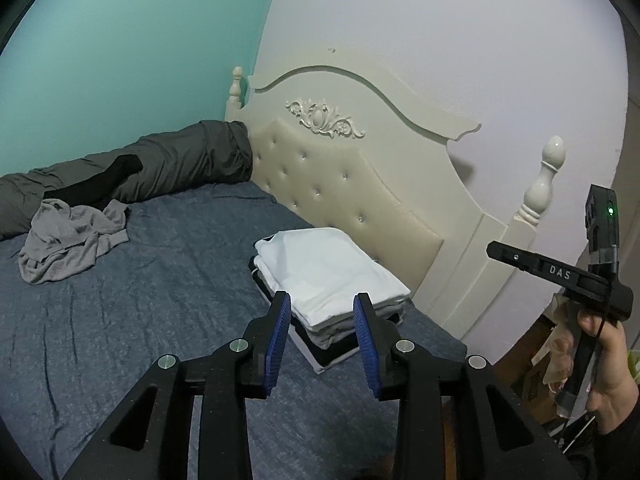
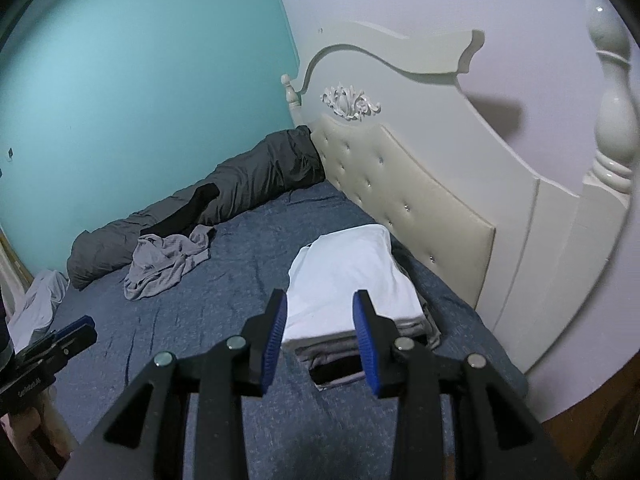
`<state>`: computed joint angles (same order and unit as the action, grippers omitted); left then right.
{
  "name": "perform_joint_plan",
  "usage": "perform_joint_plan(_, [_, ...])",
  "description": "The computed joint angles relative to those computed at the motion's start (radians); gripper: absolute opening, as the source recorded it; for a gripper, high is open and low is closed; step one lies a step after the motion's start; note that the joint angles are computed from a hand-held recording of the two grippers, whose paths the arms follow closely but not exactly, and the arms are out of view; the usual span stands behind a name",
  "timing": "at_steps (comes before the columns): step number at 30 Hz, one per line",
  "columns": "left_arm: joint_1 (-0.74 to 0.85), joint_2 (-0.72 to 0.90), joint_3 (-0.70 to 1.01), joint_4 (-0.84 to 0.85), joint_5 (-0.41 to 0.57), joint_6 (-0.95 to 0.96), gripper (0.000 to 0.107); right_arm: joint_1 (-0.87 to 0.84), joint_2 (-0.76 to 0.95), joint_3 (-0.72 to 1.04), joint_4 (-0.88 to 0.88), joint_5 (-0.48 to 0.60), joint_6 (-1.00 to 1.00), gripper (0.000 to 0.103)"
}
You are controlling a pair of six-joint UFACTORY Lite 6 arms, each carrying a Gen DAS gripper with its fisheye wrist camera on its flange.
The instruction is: Fold clothes
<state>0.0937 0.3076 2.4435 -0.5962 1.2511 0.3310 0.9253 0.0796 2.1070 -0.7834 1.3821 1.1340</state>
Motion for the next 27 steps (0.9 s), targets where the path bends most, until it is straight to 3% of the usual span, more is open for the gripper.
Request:
perform_joint_plan(11, [0.068, -0.204, -0.227, -0.104, 0.002, 0.11, 0.041, 0.299, 0.042, 0.055, -0.169, 0.212, 0.151, 0.034])
perform_joint_plan(27, [0.135, -0.369, -0.447, -0.16, 0.012, 0.224, 0.05, 0.541, 0.073, 0.001, -0.27, 0.334, 0.359, 0.034])
